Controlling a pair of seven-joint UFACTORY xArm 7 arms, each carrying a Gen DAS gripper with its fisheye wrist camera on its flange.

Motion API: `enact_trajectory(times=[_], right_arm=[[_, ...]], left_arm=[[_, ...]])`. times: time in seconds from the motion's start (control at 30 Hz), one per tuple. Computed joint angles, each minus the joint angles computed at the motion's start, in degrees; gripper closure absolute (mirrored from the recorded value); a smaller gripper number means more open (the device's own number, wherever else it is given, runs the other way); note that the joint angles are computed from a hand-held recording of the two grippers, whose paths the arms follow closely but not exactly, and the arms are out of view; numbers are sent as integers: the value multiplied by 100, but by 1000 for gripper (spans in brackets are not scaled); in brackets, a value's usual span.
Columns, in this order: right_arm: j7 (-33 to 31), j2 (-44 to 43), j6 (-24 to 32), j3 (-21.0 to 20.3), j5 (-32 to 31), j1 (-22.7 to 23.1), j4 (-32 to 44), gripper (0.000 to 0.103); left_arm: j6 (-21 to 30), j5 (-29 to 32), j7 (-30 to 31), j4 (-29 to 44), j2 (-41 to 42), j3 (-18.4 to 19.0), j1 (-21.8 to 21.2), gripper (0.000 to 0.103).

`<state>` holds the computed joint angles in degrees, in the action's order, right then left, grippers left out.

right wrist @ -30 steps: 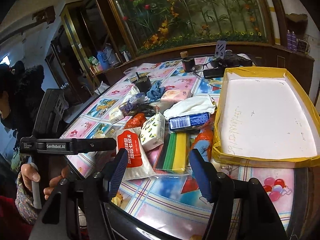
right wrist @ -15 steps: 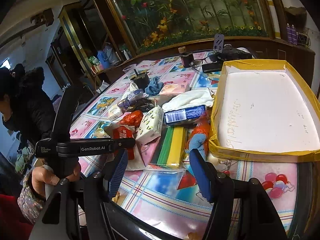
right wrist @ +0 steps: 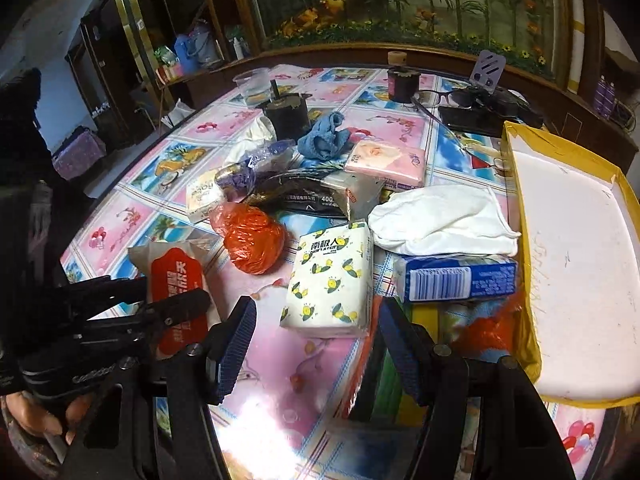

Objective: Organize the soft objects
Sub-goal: 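Grasp the white-and-red wet wipes pack with the left gripper while the right grasps the lemon-print tissue pack, then carry both packs into the yellow box and open both grippers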

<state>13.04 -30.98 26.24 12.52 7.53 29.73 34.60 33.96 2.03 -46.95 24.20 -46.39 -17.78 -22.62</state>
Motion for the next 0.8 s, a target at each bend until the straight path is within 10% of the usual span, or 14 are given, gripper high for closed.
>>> enact_trajectory(times=[0.3,0.8], right_arm=[[725,696,15,537,-1051,-507,352,46],[-83,-528,-493,-376,177,279,-473,48]], left_arm=[[-114,-2,37,-132,-138,42,16,54],[-363,163,-24,124,-121,-223,38,54]])
